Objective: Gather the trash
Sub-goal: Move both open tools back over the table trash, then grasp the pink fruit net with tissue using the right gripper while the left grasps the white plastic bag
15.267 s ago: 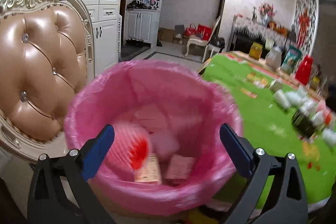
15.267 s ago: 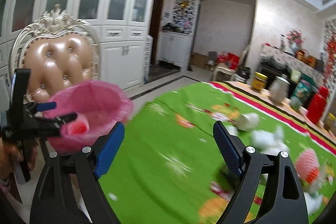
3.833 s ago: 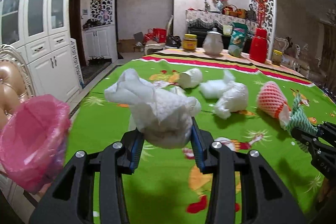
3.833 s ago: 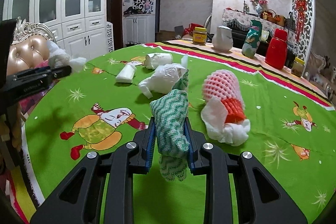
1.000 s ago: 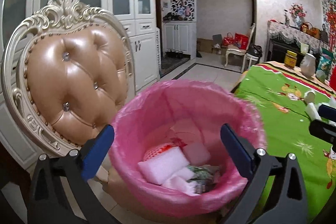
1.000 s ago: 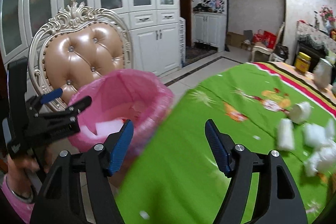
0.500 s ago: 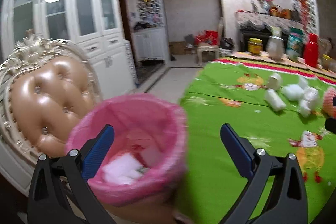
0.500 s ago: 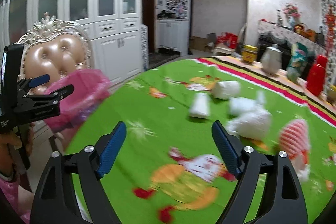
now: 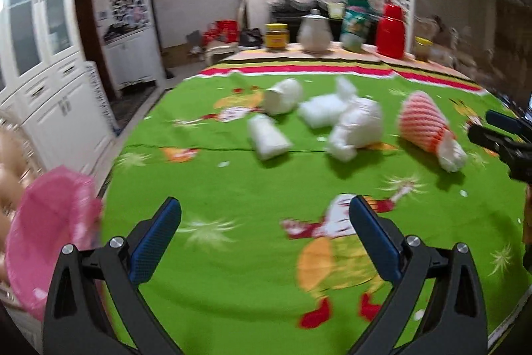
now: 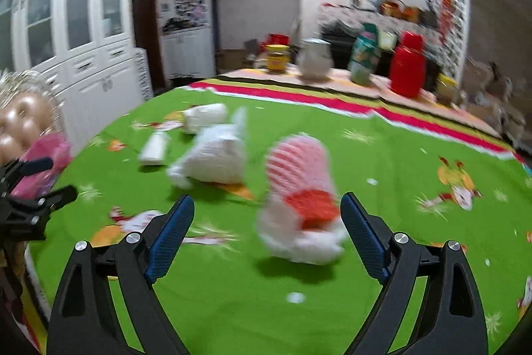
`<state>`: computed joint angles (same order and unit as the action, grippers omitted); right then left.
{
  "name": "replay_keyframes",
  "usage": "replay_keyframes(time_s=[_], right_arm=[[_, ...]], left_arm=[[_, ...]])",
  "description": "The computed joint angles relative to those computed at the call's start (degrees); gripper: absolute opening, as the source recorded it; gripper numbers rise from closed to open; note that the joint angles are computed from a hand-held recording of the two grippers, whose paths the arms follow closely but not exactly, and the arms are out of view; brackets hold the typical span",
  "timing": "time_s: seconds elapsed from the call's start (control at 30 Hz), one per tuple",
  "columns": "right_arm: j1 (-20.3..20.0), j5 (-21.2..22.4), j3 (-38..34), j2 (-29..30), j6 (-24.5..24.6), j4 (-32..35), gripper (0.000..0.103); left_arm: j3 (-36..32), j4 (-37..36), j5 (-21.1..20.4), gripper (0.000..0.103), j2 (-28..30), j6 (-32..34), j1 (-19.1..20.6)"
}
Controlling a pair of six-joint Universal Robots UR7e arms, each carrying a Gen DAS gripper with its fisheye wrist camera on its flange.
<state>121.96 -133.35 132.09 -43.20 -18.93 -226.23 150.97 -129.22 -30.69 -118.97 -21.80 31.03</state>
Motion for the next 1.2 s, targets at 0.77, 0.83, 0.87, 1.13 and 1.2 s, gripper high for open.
replay_keyframes(time_s=[0.77,0.83,0.87,1.13,1.2], right_arm=[[-6.91,-2.82,-2.58,0.84,6.19,14.63,0.041],[-6.59,-3.46,-2.55,1.34,5.45,12.61,0.034],[-6.43,-3.68,-2.57,1.55,5.16,11.90,0.032],[-6.37,-4.44,-2.51,1.51,5.85,11.74,0.031],[-6.52,-4.22,-2.32,1.19,6.34,11.99,0.031]], left_arm=[[-11.28,-31.87,-17.12,0.098,34.06,16.15,17.29],[-12.46,-33.56,-18.29,0.098,36.38,16.17,18.32],[-12.95,-34.27,-18.64,0.098,37.34,15.96,18.68],[-18.32,-39.50,-19.35,0.084,46.61,18.13,20.50],[-19.23,-40.37,-19.39,0.080,48.44,18.46,20.63]])
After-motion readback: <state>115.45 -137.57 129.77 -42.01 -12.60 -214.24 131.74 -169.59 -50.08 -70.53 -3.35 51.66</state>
